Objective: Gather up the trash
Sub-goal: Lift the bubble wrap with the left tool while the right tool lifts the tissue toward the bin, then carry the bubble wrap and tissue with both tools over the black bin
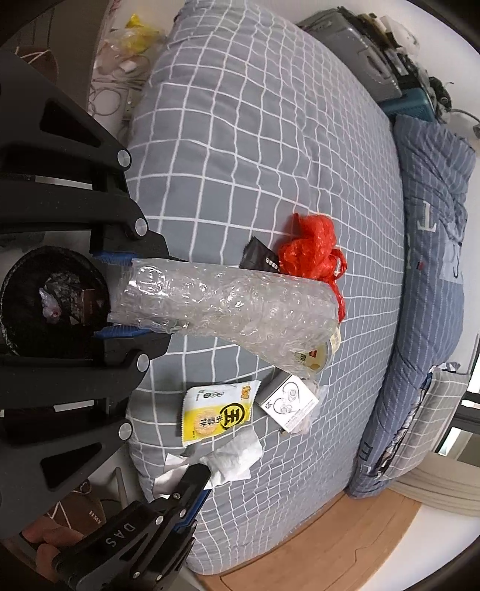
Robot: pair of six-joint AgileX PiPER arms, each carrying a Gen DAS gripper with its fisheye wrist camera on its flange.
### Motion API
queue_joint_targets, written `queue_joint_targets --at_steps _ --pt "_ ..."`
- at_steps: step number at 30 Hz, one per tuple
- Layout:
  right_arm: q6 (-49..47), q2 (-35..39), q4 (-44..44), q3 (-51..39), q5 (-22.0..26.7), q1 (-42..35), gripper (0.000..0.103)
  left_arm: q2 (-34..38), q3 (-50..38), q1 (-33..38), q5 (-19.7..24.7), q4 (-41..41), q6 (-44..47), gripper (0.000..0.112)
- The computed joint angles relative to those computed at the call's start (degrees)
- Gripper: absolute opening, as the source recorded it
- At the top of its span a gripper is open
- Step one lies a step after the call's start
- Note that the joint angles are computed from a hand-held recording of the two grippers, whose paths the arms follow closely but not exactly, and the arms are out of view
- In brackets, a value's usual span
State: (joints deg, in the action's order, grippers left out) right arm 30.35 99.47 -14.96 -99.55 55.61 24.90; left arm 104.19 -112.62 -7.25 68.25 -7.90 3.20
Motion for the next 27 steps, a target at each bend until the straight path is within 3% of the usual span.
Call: queue_joint_targets --at_steps 27 --pt "18.6 -9.7 -8.7 20.6 -3.0 13.6 0.010 -20.2 31.5 3.3 -9.0 -1.4 3.7 0.025"
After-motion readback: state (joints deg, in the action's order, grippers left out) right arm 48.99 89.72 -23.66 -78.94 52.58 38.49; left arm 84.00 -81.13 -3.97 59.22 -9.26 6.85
